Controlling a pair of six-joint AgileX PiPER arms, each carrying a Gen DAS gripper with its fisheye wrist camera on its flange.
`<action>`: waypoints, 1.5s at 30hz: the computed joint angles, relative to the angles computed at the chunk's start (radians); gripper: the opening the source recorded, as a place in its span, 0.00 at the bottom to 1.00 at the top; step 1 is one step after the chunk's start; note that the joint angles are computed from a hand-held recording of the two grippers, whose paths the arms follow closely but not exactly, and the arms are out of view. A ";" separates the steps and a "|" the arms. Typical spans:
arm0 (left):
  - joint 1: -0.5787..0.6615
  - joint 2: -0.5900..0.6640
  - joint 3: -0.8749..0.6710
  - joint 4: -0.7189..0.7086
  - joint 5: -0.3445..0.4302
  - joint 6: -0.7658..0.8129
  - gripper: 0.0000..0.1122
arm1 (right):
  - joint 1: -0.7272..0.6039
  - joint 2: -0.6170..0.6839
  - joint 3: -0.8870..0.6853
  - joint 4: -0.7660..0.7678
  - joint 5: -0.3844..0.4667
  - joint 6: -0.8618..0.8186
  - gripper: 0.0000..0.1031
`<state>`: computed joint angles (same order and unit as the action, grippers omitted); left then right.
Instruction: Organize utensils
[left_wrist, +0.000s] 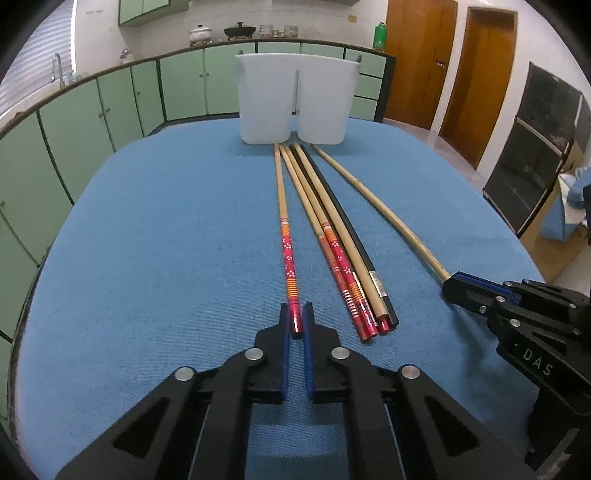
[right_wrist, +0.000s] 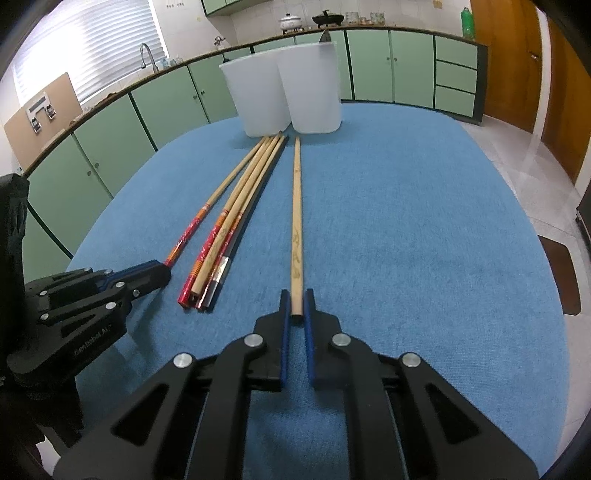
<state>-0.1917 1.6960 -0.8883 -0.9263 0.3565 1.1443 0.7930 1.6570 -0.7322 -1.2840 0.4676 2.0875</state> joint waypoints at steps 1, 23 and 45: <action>0.001 -0.008 0.005 -0.007 0.001 0.004 0.06 | 0.010 -0.007 0.001 0.001 0.020 -0.004 0.06; 0.135 -0.204 -0.265 -0.110 0.249 0.041 0.03 | -0.082 -0.353 -0.195 0.222 0.154 -0.554 0.06; 0.120 -0.128 0.090 -0.040 0.081 0.152 0.30 | 0.257 -0.289 0.095 0.211 0.398 -0.082 0.07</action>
